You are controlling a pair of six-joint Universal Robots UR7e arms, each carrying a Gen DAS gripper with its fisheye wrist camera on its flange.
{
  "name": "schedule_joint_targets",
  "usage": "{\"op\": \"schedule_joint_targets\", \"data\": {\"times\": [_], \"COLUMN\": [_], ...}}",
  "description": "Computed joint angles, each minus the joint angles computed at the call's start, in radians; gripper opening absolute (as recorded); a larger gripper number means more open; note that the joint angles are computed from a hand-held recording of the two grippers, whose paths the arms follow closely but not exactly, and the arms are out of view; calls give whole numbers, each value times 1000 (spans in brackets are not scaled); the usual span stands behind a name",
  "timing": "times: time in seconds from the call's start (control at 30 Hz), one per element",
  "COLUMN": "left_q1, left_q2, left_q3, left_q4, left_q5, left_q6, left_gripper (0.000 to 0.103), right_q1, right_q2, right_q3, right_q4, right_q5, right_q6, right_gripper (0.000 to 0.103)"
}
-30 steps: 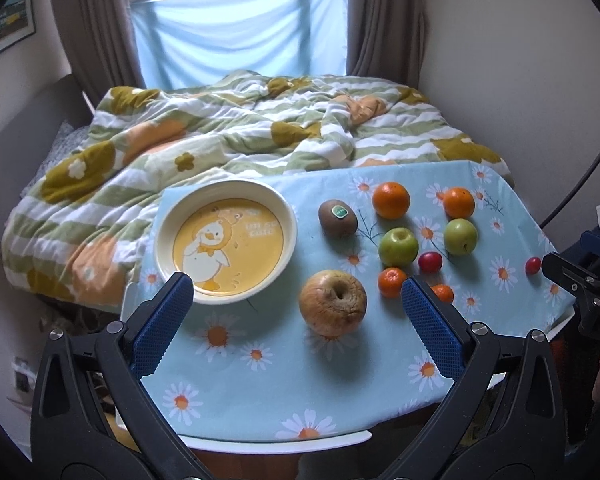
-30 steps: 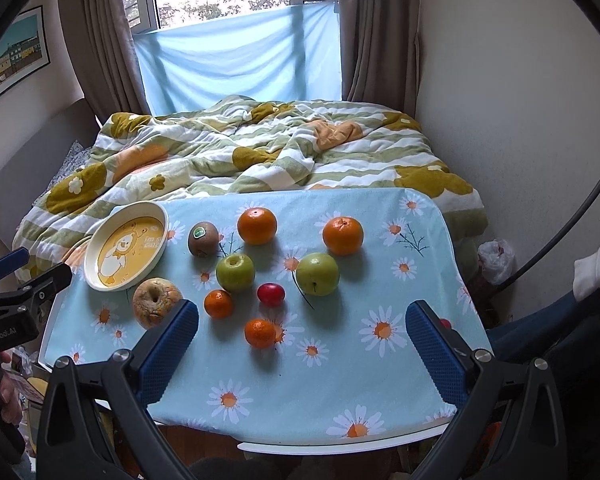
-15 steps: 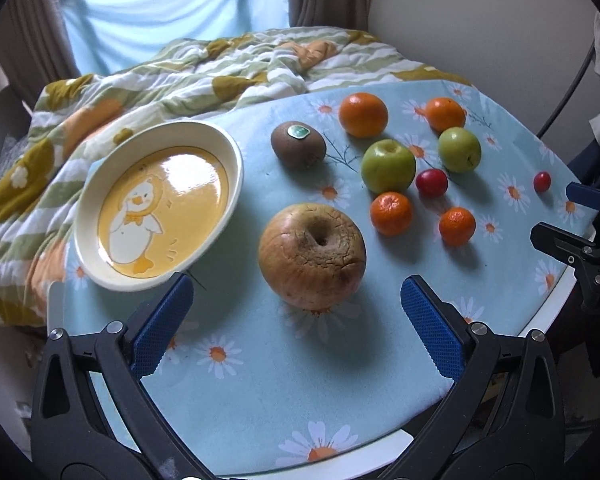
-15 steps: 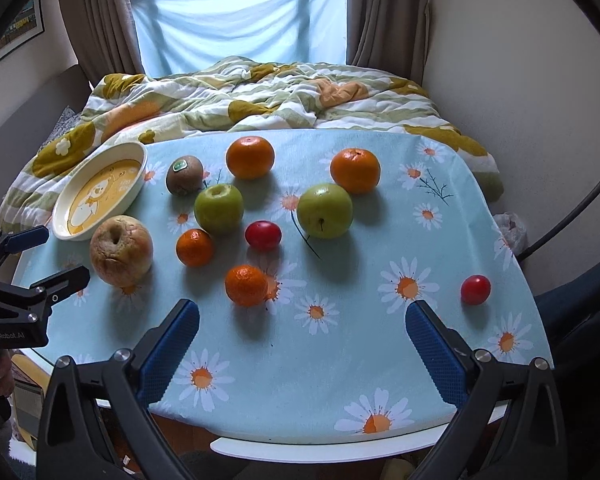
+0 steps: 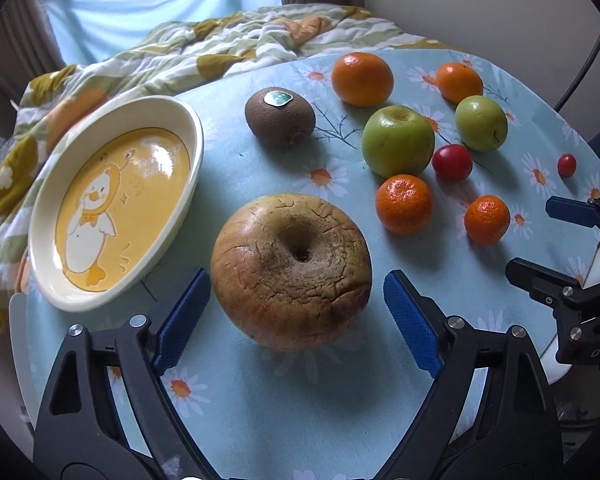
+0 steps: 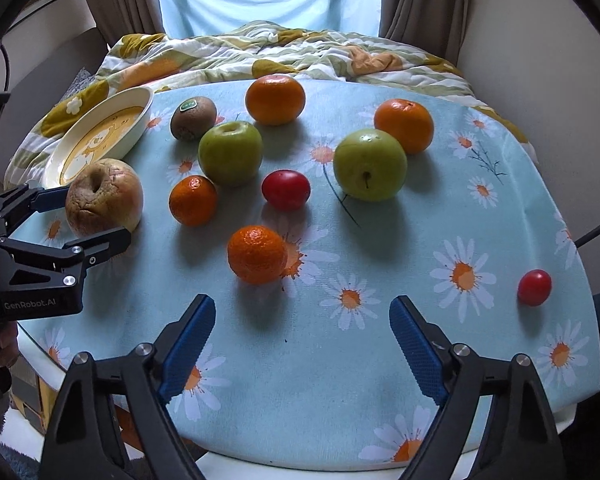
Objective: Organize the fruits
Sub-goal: 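Grasp the large wrinkled apple with the left tool while the right tool grasps a mandarin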
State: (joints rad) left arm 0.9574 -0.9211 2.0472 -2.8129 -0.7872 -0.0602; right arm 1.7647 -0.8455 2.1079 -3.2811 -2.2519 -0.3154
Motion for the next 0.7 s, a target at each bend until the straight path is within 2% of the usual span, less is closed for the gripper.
{"op": "schedule_joint_targets", "data": {"times": [0.17,0.23,0.43,0.7], "left_q1": [6,6,20,9], "left_q2": [17,23,9,9], "left_q3": [-19,-27,-32,-19], "left_q4": [11,25,40,40], "left_q5": [4,17,-7,14], "left_q6": [-21,-25,-40,-50], "left_gripper": [93,80,80,80], "right_q1": [-9,-12,-17,-7], "right_q2": [16,22,34,68], "right_q3": [-35,-45,-73,-102], "right_q4": [45,56,108,96], "right_q5": [7,12,48,39], "right_q6": [-24,-34,-46,-82], "right_gripper": [76,76,62,53]}}
